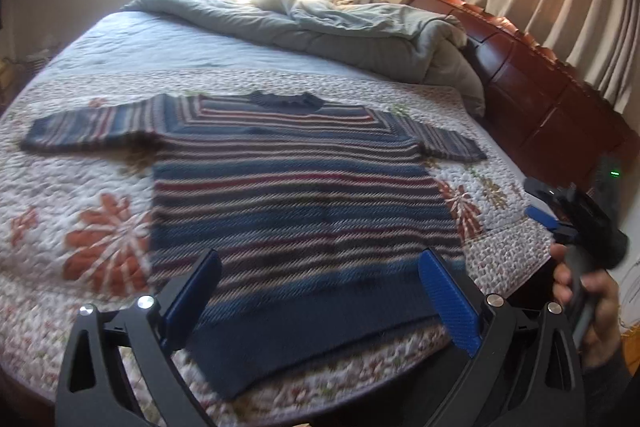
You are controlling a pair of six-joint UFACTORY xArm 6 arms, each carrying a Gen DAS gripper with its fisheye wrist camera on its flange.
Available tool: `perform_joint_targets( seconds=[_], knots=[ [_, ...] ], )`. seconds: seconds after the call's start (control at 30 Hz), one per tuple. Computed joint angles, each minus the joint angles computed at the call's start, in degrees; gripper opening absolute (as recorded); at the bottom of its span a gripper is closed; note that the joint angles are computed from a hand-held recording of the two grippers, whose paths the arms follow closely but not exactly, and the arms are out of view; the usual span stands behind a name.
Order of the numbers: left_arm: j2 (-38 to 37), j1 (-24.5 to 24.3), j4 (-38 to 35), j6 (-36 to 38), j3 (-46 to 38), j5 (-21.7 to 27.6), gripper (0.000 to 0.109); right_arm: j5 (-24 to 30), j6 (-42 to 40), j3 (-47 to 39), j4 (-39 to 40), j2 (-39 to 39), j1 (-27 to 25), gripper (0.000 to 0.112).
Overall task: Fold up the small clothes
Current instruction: 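Grasp the cuff of a sweater sleeve with the right tool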
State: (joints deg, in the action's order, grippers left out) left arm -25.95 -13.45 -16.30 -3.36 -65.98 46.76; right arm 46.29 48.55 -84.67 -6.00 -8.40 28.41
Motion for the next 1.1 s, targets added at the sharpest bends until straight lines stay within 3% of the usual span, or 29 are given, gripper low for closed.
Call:
perform_joint_targets(
  seconds=[0.07,0.13,0.2,0.23,0.3,0.47,0.6,0.83,1.1],
  knots=[
    [3.24,-0.07,-3.9,3.63,-0.79,-2.91,0.099,-3.03,-3.68,2.03,8.34,1.25,-6.23,0.1],
    [6.74,-0.28,-8.17,7.49,-1.83,-5.57,0.099,-4.09,-6.85,2.68,13.73,3.17,-11.41,0.092],
    [10.81,-0.58,-11.86,10.88,-3.57,-7.52,0.099,-6.44,-13.45,2.86,23.94,6.03,-16.65,0.06],
    [12.45,-0.68,-13.12,11.9,-4.53,-7.8,0.099,-6.75,-16.31,2.04,28.7,7.82,-18.8,0.056],
    [16.17,-0.89,-15.84,13.72,-6.91,-8.14,0.099,-8.97,-22.58,-0.2,38.66,12.32,-23.35,0.056],
    [22.78,-1.9,-18.69,15.74,-10.44,-9.59,0.099,-16.38,-24.05,-6.16,50.68,21.51,-30.13,0.061],
    [26.29,-2.46,-18.94,15.75,-12.44,-9.79,0.099,-18.65,-21.51,-12.16,50.41,28.38,-33.21,0.056],
    [29.8,-2.98,-20.36,16.96,-14.78,-11.22,0.099,-13.64,-15.13,-27.23,40.85,40.84,-35.62,0.054],
    [30.42,-2.87,-22.45,18.39,-15.13,-12.36,0.099,-7.84,-13.06,-45.31,36.25,52.58,-36.76,0.054]
  ],
)
